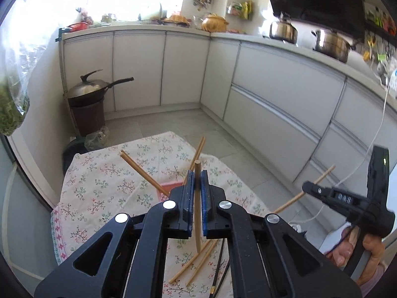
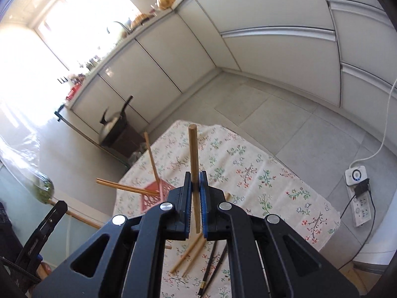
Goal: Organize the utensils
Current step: 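Lift both held chopsticks upright and carry them over the pink holder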
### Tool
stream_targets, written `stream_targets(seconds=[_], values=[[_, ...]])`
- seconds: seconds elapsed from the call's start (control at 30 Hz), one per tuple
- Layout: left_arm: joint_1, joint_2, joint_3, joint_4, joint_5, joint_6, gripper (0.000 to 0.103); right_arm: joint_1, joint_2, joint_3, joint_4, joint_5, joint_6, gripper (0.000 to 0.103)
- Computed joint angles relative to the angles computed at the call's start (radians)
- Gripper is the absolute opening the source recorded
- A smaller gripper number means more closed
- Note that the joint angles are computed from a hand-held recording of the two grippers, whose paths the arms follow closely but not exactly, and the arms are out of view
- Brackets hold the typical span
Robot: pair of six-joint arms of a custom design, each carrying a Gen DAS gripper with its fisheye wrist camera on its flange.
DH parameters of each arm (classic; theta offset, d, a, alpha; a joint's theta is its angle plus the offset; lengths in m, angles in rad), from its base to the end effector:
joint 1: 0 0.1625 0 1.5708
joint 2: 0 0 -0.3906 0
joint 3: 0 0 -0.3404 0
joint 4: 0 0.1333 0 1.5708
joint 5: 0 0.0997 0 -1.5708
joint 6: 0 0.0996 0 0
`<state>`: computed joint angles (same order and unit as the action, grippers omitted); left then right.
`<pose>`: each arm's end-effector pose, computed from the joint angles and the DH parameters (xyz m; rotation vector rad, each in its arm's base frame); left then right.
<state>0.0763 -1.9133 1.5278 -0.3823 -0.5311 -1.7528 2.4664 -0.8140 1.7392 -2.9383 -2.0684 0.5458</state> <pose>-0.1999 -0.2351 0.5516 0.2362 2.1537 -1.2506 0.5224 -0.3084 0.1382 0.3411 -2.8816 0.9751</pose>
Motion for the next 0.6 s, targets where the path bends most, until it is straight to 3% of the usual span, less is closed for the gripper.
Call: stream_targets(seconds=[0.23,0.37,0.6], values=[[-0.009,0.069,-0.144,0.256,0.102,-0.303,0.004,0.014,-0.024,0.025,-0.054,0.01,-0.038,0.006],[0.032,0.11,-0.211,0.376,0.164,-0.457,0.004,0.008,-0.029,0.026,-0.037,0.033,-0.04,0.006],[0.155,0.116,-0.205,0.341,0.221,-0.494,0.004,-0.014,-0.028,0.027,-0.004,0.055,-0.037,0.006]])
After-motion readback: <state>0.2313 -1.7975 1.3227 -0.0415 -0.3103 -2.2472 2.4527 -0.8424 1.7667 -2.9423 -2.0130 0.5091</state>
